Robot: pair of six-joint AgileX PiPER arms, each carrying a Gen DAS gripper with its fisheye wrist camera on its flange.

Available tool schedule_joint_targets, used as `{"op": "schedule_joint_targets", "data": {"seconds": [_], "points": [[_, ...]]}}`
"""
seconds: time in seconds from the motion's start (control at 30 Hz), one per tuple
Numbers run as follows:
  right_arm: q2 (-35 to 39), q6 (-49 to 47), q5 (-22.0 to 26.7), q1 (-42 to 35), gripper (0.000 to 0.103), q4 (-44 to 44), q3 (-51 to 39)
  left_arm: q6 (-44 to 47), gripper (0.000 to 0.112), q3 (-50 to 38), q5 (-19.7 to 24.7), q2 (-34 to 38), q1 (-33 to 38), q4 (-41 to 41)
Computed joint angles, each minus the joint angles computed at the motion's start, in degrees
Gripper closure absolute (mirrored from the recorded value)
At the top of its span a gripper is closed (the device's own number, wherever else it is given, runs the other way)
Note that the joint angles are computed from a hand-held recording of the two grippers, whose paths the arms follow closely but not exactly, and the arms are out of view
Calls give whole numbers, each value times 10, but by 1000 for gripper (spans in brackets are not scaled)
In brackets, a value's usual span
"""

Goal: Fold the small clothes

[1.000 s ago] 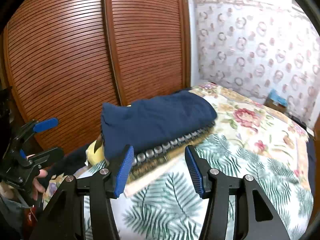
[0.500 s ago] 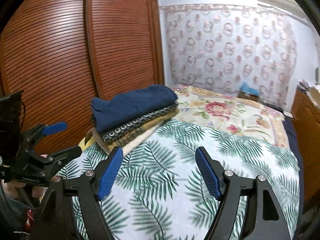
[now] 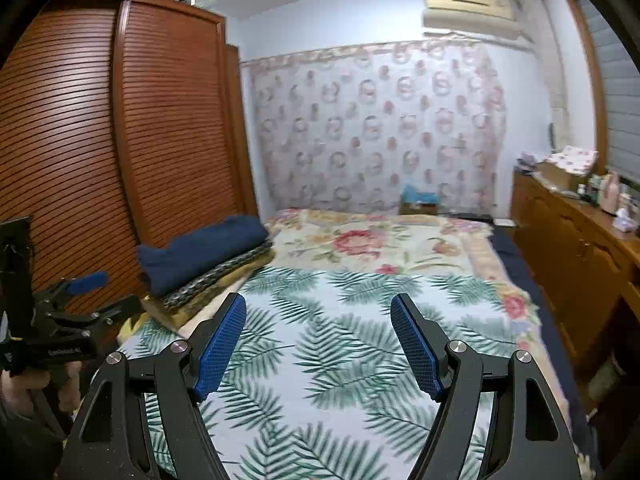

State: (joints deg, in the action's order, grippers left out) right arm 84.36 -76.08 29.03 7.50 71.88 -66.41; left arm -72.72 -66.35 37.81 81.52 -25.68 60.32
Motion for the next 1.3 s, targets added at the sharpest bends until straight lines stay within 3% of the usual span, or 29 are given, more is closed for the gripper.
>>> {"op": "schedule_joint_targets", "data": {"seconds": [0.17,0.37,1.3], "points": [[-47,-17,-23,3,26,15,51,-6,10,-11,3,3,-16,14],[-41,-31,-54,21,26,34,63,-4,10,-20,9,9,-22,12],[-30,-80,-28,-13,26,78,65,-6,10,-23,11,10,-23,13]]}}
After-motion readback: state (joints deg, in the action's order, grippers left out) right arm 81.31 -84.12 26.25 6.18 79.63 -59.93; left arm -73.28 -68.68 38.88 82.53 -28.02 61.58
